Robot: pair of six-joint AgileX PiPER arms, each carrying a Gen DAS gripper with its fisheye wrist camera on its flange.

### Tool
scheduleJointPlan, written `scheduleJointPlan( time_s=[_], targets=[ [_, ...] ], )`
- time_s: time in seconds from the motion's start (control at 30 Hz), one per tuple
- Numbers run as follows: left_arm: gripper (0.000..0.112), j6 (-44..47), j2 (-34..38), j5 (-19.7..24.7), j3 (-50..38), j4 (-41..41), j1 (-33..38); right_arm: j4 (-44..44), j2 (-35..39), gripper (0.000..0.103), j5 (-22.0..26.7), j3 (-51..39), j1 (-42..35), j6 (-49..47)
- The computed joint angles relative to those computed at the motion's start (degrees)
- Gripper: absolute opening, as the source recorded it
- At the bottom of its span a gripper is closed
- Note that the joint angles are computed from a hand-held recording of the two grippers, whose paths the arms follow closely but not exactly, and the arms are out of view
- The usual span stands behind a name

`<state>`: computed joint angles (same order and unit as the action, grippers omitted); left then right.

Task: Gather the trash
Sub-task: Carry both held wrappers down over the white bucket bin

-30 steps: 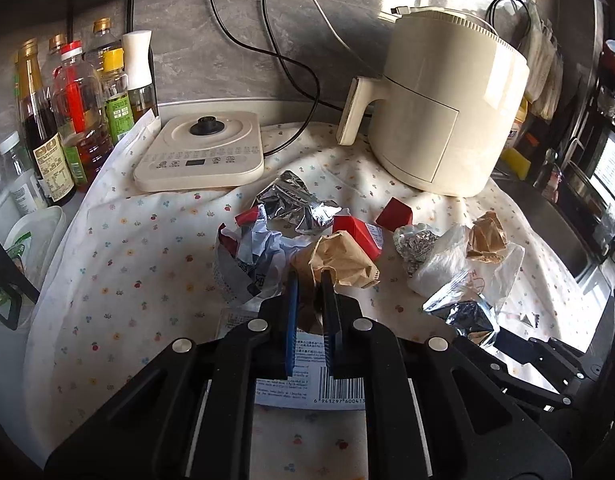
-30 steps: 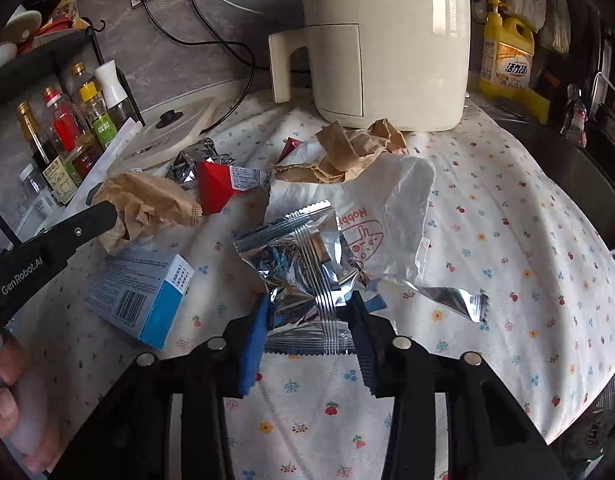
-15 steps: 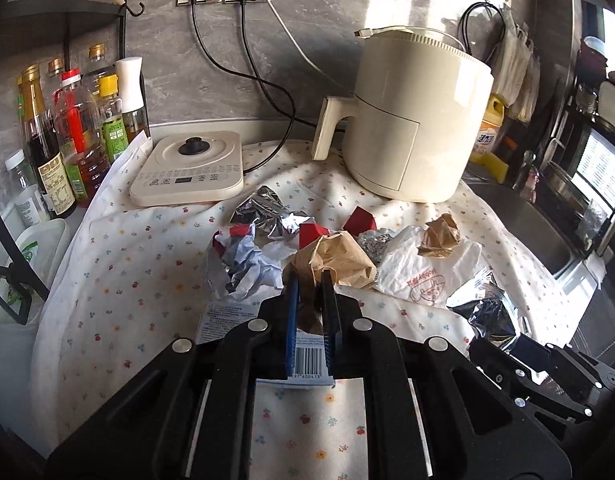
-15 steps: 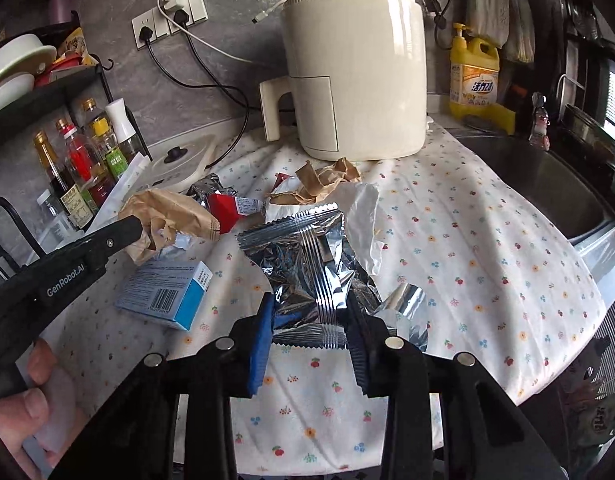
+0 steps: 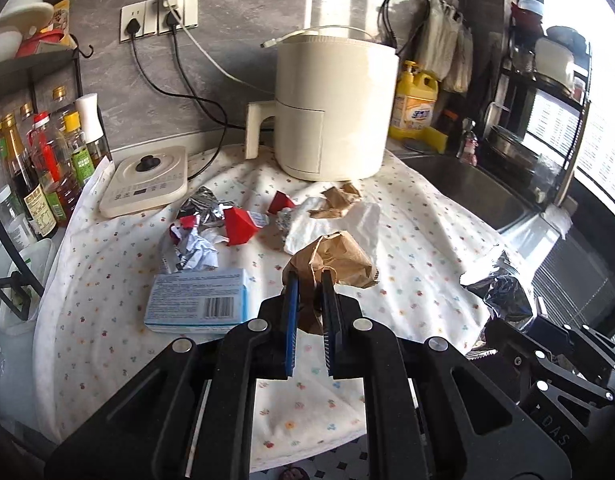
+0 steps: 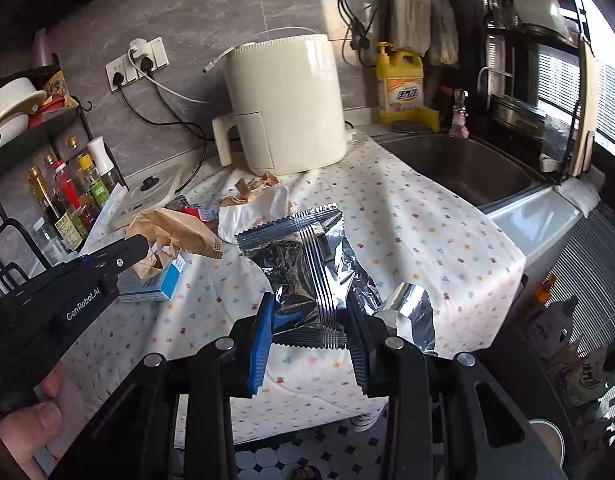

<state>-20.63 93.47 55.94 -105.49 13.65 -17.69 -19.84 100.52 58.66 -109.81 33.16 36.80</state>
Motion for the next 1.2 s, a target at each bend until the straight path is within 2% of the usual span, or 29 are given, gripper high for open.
scheduleJointPlan(
  time_s=[0.4, 0.93, 1.2],
  targets=[
    [0.011, -3.3, -1.5, 1.0, 2.4, 3.6, -15.1, -8.5, -21.6, 0.034, 0.7, 26.1, -1.5, 13.1],
    [0.011, -6.8, 4.3, 2.0, -0.7, 6.1, -32.8, -12.3, -43.2, 0.034, 8.4, 46.6, -6.6, 21.9],
    [0.011, -5.1, 9.6, 0.1, -2.6, 3.2, -37.6, -9.6, -51.0, 0.035, 9.4, 55.4, -15.6, 20.6]
  ],
)
